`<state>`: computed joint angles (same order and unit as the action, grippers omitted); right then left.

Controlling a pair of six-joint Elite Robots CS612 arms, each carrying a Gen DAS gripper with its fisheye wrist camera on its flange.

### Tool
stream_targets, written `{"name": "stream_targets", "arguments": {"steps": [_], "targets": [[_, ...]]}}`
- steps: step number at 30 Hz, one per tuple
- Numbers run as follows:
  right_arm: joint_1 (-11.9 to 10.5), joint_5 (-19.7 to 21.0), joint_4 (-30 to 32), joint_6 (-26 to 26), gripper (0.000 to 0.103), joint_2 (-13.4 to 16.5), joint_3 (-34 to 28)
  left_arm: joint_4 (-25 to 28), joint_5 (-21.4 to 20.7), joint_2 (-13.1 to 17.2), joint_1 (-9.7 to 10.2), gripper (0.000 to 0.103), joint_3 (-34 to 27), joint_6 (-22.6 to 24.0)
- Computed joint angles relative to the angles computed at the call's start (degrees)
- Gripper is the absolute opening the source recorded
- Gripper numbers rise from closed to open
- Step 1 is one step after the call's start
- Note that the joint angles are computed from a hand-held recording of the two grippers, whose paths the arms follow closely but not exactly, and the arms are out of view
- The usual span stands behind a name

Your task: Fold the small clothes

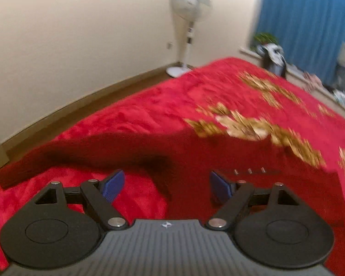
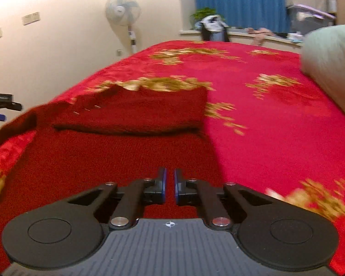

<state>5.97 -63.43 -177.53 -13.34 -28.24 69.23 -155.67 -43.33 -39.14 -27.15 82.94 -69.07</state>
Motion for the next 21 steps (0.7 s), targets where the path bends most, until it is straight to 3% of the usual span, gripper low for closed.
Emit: {"name": "stream_targets", "arguments": {"steps": [3, 7, 8, 11, 15, 17, 18, 19, 21], "targets": [[2.67, 1.27, 1.12, 0.35, 0.010, 2.66, -5.66, 1.75, -0.76, -0.33, 0.77, 0.086, 0.03, -2.74], [6.70, 3.13, 6.15, -2.98, 0.043, 8.34, -16.36, 1.74, -3.65, -0.82, 1.34, 0.086, 0.90, -4.16], [7.70, 2.80, 8.64, -3.95, 0.045, 9.91, -19.48, 1.68, -4.01, -0.67, 1.46, 0.086, 0.77, -3.81], [10.57, 0.22, 14.63, -8.06, 0.045, 14.80, -28.35, 0.01, -5.11, -0.47, 1.90, 0.086, 0.97, -3.74], [13.69, -7.79, 19.18, -17.80, 0.045, 21.48, -39.98, -0.07, -5.37, -0.69, 2.36, 0.086, 1.61, -4.77], [14.36, -10.64, 20.24, -20.85, 0.031, 24.59, -45.42, 0.21, -5.59, -0.99, 2.62, 0.086, 2.16, -5.86], [14.40, -10.70, 20.72, -21.15, 0.016, 25.86, -47.89, 0.20, -5.78, -1.15, 2.75, 0.086, 2.45, -6.35], [13.86, -9.63, 22.13, -20.62, 0.011, 26.76, -50.50, 0.27, -5.87, -1.26, 2.84, 0.086, 2.63, -6.78], [13.18, -7.44, 22.90, -19.44, 0.010, 26.64, -51.00, 0.36, -6.14, -1.45, 2.98, 0.086, 2.86, -7.37]]}}
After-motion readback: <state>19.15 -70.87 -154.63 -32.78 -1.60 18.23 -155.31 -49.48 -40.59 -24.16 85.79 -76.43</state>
